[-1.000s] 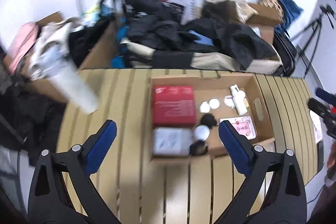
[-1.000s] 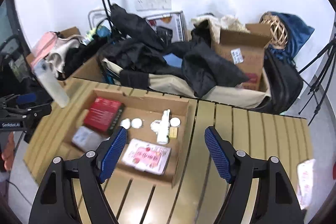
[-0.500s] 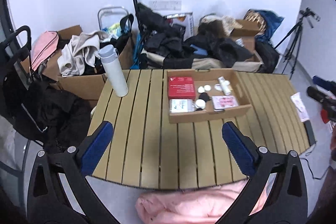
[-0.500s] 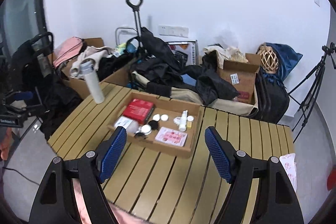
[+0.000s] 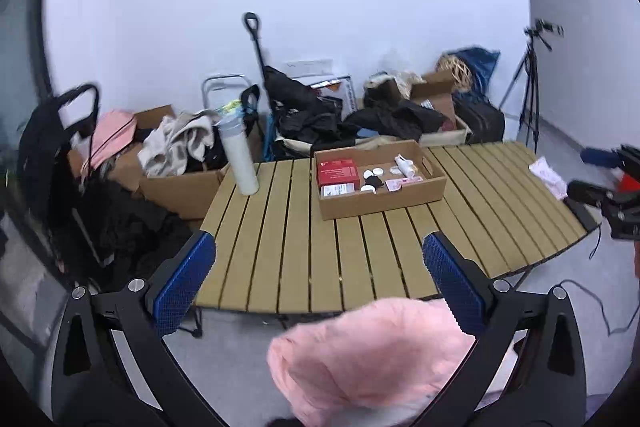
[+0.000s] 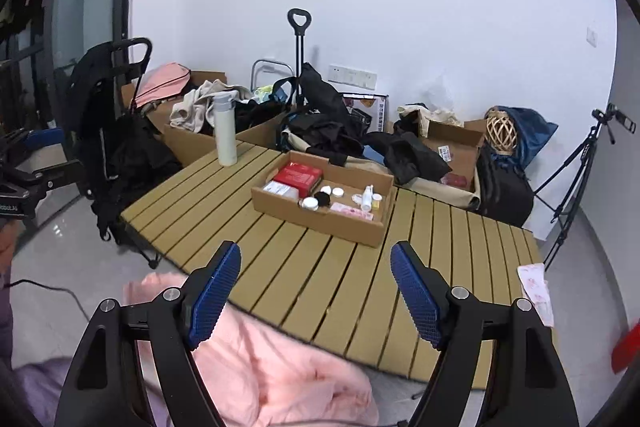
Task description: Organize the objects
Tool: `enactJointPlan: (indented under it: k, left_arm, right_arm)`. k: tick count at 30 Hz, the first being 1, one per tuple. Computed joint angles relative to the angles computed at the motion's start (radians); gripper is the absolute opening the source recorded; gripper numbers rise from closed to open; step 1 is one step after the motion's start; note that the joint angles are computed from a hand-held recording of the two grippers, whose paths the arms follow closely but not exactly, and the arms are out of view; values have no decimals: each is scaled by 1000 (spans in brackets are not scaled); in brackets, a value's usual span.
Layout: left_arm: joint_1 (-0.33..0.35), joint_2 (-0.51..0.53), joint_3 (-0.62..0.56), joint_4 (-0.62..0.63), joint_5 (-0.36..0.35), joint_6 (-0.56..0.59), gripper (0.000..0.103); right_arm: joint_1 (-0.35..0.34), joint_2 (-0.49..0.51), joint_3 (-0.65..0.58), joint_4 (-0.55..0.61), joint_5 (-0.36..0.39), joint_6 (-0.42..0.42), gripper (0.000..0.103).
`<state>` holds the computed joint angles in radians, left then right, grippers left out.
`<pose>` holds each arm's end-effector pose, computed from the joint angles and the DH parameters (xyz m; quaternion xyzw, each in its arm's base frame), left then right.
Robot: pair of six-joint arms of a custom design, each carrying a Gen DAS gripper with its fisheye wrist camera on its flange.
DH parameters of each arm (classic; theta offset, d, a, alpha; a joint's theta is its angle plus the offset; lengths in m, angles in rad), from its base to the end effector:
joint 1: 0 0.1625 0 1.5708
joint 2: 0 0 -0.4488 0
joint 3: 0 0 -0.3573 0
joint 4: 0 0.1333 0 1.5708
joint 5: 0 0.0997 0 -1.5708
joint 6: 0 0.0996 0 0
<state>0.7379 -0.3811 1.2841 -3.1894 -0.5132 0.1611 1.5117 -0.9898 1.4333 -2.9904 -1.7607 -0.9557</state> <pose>-0.4033 -0.6641 0.0774 0.2303 0.7951 -0.4412 0.3465 0.0726 -0.7115 0.4121 0.3410 -0.8117 0.3673 0.3000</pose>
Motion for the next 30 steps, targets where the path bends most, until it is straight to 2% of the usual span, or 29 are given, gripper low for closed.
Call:
enactJointPlan:
  k: [3,5,7,9,10,13,15,30]
  left_arm:
    - [-23,-10,161,-145,84,-191,103]
    - [-28,4,227,-229,97,-274,103]
    - [-24,-1,267,-166,86,-329,103]
    - [-21,-14,266,-9,80,-381,103]
    - [-24,-16,270,11,89,-396,103]
    - [-27,-14,270,-37,95,-369,103]
    - [-30,-14,275,-50,106,-363,103]
    - [-32,-14,288,-7,102,-371,103]
  right_arm:
    - [-30,-61,166,-151,41,45,81]
    - [-73,-85,306,-327,102,139,82]
    - [-107,-86,385,-390,154,196,83]
    - [-101,-70,392,-337,113,177,83]
    - [-90,-57,389,-329,86,171,83]
    - [-85,-58,399,-329,125,142,83]
    - [-81,-51,400,-346,111,122,83]
    - [-93,-57,390,-323,95,151,83]
